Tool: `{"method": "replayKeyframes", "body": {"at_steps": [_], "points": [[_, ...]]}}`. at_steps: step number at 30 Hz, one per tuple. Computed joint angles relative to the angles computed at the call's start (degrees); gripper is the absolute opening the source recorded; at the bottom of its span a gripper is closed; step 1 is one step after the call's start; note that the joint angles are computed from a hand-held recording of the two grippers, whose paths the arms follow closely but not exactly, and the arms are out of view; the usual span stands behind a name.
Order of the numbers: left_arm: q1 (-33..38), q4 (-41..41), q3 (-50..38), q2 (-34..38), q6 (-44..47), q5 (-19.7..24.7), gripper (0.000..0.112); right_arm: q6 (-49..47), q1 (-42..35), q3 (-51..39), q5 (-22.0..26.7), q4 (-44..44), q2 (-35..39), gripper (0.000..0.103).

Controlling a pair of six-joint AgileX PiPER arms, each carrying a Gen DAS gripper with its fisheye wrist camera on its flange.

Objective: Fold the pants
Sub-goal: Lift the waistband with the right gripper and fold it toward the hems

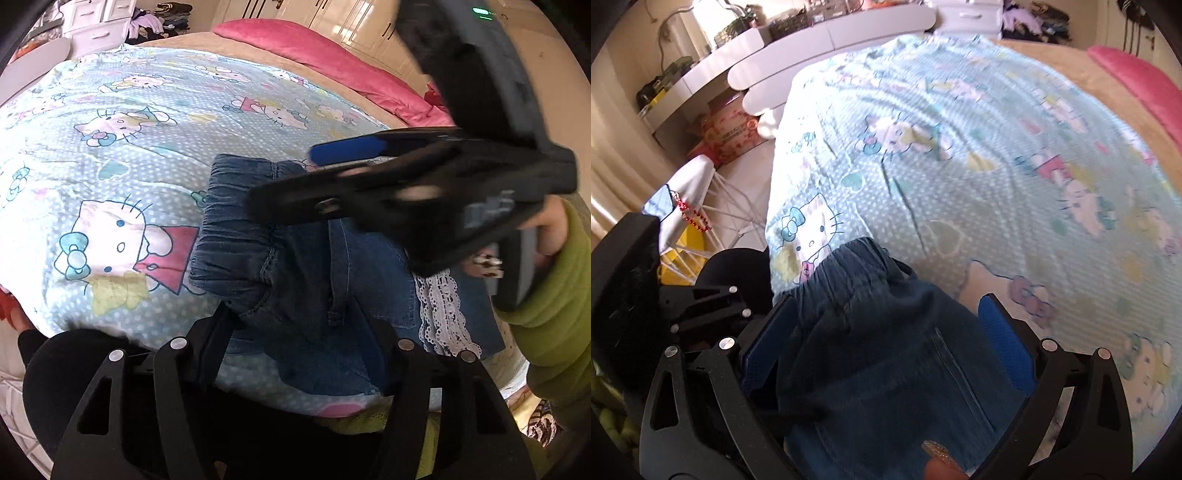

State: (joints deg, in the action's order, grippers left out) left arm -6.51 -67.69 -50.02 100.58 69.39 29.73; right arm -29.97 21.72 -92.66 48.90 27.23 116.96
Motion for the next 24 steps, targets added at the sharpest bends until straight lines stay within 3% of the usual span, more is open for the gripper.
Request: {"method": "replayKeyframes", "body": {"at_steps": [3, 4, 5, 6, 7, 12, 15, 17, 24], "points": [[1.5, -1.3, -0.2, 0.5, 1.2, 2.3, 0.061, -1.2, 0.3, -4.5, 3.7, 1.8, 4.1, 0.092], [2.0, -1.4, -0.2, 0.4, 1.3, 2.9, 0.061, -2.1, 0.2, -5.1, 4.2, 3.1, 5.2, 0.088], [2.5, -1.6, -0.1, 0.4, 1.4, 3.6, 0.063, -3.4, -0.2, -5.7, 5.3, 5.0, 6.1, 0.082], [2.9, -1.7, -0.1, 0.5, 1.4, 4.3, 0.064, -4.7, -0.5, -6.1, 6.4, 6.9, 6.9, 0.064], [3.3, -1.7, -0.1, 0.5, 1.3, 4.9, 0.065, -5.7, -0.6, -5.6, 6.3, 7.7, 6.9, 0.056], [6.3, -2.0, 1.4, -2.3, 1.9, 7.3, 0.080, -15.0, -4.1, 4.6, 2.0, 16.3, -0.8, 0.032], [7.9, -2.5, 1.8, -4.2, 2.5, 9.5, 0.083, -22.5, -8.6, 11.7, 1.6, 23.6, -6.9, 0.031], [8.2, -3.0, 1.9, -4.7, 2.4, 11.7, 0.096, -27.3, -12.2, 16.3, 3.1, 27.9, -11.3, 0.031], [2.1, -5.5, -1.9, 0.9, 0.5, 17.4, 0.098, -37.5, -22.5, 25.0, 8.5, 34.9, -19.5, 0.031]]}}
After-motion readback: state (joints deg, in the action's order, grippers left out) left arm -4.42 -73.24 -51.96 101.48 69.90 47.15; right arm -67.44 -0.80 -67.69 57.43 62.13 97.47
